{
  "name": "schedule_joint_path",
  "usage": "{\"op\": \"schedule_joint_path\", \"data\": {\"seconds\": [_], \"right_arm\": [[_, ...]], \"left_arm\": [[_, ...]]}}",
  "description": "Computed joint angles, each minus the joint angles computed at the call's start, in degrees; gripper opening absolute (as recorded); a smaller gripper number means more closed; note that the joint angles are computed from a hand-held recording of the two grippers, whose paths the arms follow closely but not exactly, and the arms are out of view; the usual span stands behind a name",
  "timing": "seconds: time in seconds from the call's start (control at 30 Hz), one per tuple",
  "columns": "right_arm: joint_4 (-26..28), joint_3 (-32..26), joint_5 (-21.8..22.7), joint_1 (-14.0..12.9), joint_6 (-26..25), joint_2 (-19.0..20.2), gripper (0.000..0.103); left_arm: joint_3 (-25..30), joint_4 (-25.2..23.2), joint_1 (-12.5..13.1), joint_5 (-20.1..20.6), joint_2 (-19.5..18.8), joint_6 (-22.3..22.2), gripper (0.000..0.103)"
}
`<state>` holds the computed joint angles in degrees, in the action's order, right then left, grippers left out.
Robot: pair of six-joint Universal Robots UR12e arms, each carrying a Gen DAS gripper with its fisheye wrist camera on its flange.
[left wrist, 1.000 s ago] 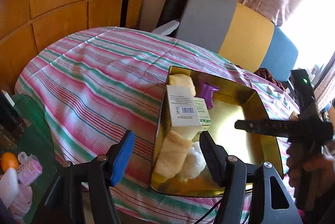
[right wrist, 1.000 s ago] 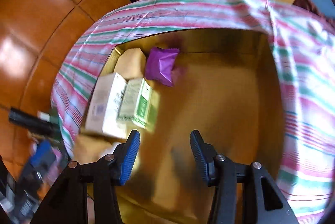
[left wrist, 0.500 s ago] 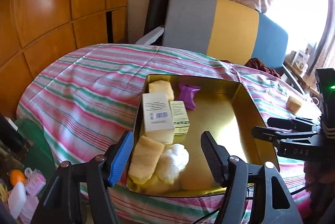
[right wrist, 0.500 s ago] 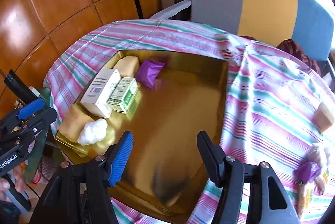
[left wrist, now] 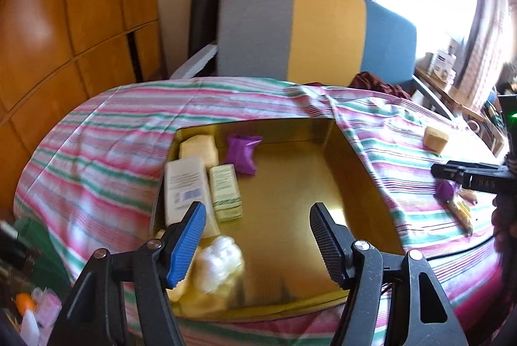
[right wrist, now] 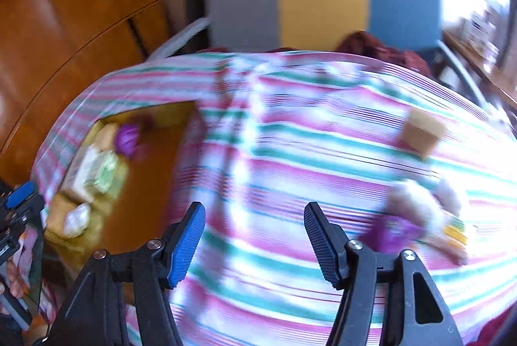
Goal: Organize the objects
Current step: 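Reach the left tool to the brown sponge and grasp it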
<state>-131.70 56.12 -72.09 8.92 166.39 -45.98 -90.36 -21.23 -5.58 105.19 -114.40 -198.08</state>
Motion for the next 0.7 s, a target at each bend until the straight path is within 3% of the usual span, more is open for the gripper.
{"op": "schedule_joint_path", "data": {"seconds": [0.17,0.4,0.7], "right_arm": [[-2.2,0.2,-3.6,-2.9,6.0,-0.1,0.064],[-7.4,2.6,-6.6,-7.0,18.5,-0.5,0.065],[-14.3,6.5,-1.9,-10.4,33.5,-1.1,0.065]], "left_arm": [[5.5,-1.1,-1.3,-1.9,-3.0,5.1,0.069],[17.8,-4.4,-3.6,-6.4,-9.6,10.7,0.086],[41.2,-17.2,-7.2,-11.4,-23.1,16.9,0.093]]}}
